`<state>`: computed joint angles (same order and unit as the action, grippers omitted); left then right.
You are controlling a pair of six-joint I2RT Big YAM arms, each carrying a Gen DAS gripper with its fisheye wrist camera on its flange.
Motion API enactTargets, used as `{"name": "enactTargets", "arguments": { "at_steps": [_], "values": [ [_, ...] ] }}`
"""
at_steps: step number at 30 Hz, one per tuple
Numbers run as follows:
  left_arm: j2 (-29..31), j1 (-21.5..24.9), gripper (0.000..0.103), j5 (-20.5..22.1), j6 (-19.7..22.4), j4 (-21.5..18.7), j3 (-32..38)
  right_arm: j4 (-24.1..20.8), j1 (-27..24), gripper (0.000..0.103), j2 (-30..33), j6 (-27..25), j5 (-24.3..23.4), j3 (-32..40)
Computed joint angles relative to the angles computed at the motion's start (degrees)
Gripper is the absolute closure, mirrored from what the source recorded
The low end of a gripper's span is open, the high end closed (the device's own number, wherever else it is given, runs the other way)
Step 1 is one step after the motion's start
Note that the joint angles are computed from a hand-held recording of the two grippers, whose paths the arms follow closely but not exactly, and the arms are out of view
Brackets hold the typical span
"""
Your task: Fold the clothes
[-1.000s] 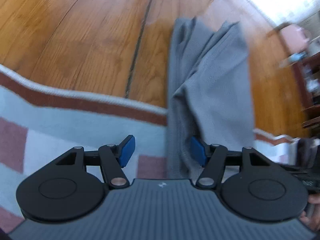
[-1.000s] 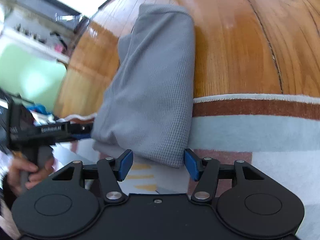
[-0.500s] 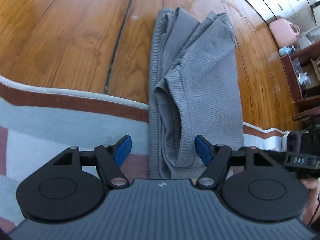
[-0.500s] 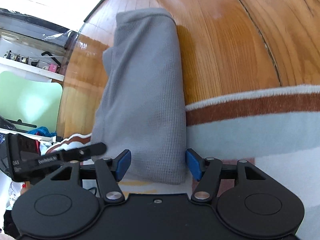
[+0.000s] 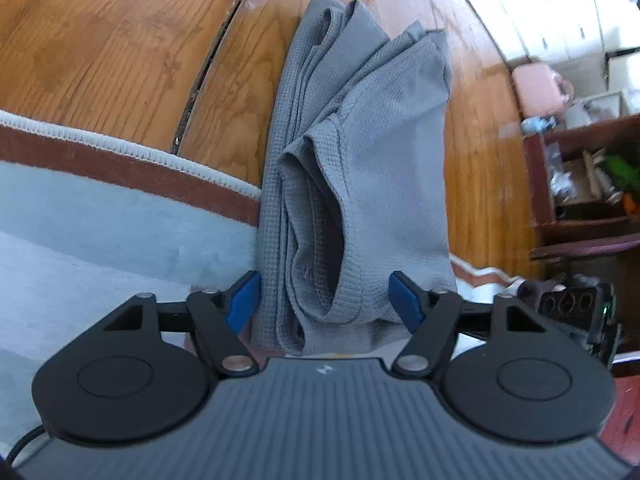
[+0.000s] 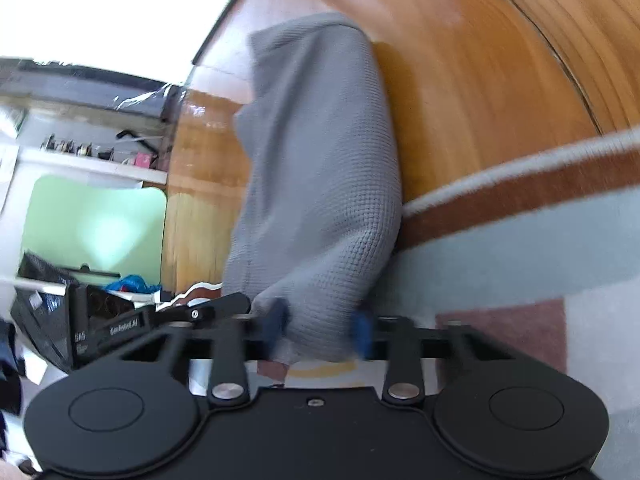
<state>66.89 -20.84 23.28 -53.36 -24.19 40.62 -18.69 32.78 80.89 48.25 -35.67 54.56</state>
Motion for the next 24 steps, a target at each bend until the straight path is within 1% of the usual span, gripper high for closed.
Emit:
{"name": "enactTargets", "arguments": {
  "at_steps": [1, 2, 3, 4, 7, 8, 9, 11, 12, 13, 16, 17, 18, 19, 20, 21, 22, 23, 24],
  "values": [
    [-0.43, 0.15, 0.054, -0.10, -1.54, 1.69, -0.76, -1.16, 0.39, 0.074, -0.21, -1.80, 1.14, 0.80],
    [-0.93, 0.36, 0.055, -0.16, -2.84, 3.11, -1.46, -2.39, 0.78, 0.075, -0.40, -3.66, 2.37, 1.66],
    [-1.21, 0.37, 0.055, -0.37, -3.26, 3.79, -1.71, -4.45, 1.19, 0.075, -0.44, -6.26, 3.42, 2.97],
    [-1.25, 0.16, 0.055, -0.73, -3.13, 4.05, -1.65, -6.55, 1.60, 0.076, -0.44, -8.90, 4.47, 4.33],
    [-1.36, -0.50, 0.055, -1.85, -2.72, 4.86, -1.46, -8.54, 2.05, 0.076, -0.56, -13.02, 4.92, 6.66],
    [-1.07, -0.86, 0.055, -2.36, -2.36, 4.43, -1.08, -9.11, 1.89, 0.076, -0.44, -13.83, 4.58, 7.22],
    [-0.44, -1.37, 0.054, -3.17, -1.74, 2.91, -0.29, -9.69, 1.69, 0.075, -0.31, -14.58, 4.20, 7.77],
    [0.54, -2.87, 0.053, -7.01, 0.13, -3.22, 1.96, -13.54, 1.38, 0.072, 1.31, -16.61, 3.54, 10.01],
    [0.72, -3.63, 0.052, -8.50, 0.53, -4.74, 2.57, -17.70, 1.28, 0.070, 2.16, -18.96, 4.63, 11.56],
    [0.81, -4.23, 0.052, -9.17, 0.72, -5.20, 2.92, -21.91, 1.21, 0.068, 3.06, -21.30, 6.00, 13.16],
    [1.22, -5.42, 0.050, -10.49, 0.62, -4.92, 3.34, -26.30, 1.64, 0.065, 3.25, -27.47, 12.27, 14.76],
    [1.28, -5.60, 0.047, -10.64, 0.25, -4.08, 3.17, -25.42, 1.20, 0.063, 3.10, -27.26, 12.27, 14.58],
    [1.37, -5.52, 0.043, -10.29, -0.36, -2.37, 2.70, -24.33, 0.71, 0.056, 2.95, -26.83, 12.04, 14.34],
    [1.64, -5.27, 0.041, -9.64, -1.22, -0.17, 2.12, -22.90, -0.03, 0.053, 3.07, -25.80, 11.45, 14.19],
    [2.01, -4.94, 0.036, -8.92, -2.31, 2.18, 1.51, -21.40, -0.73, 0.052, 3.62, -24.37, 11.22, 14.33],
    [1.85, -4.33, 0.034, -8.01, -3.46, 4.24, 0.62, -19.89, -1.40, 0.047, 4.22, -22.89, 11.07, 14.52],
    [1.45, -3.69, 0.034, -7.24, -4.25, 5.66, -0.20, -18.39, -2.06, 0.033, 4.84, -21.39, 10.95, 14.74],
    [1.50, -3.50, 0.037, -7.16, -4.16, 6.52, -0.48, -18.23, -2.89, 0.029, 6.08, -19.84, 10.65, 15.61],
    [1.79, -3.81, 0.050, -8.18, -3.19, 6.39, -0.22, -17.33, -3.55, 0.028, 7.48, -18.09, 10.16, 16.47]
  ]
}}
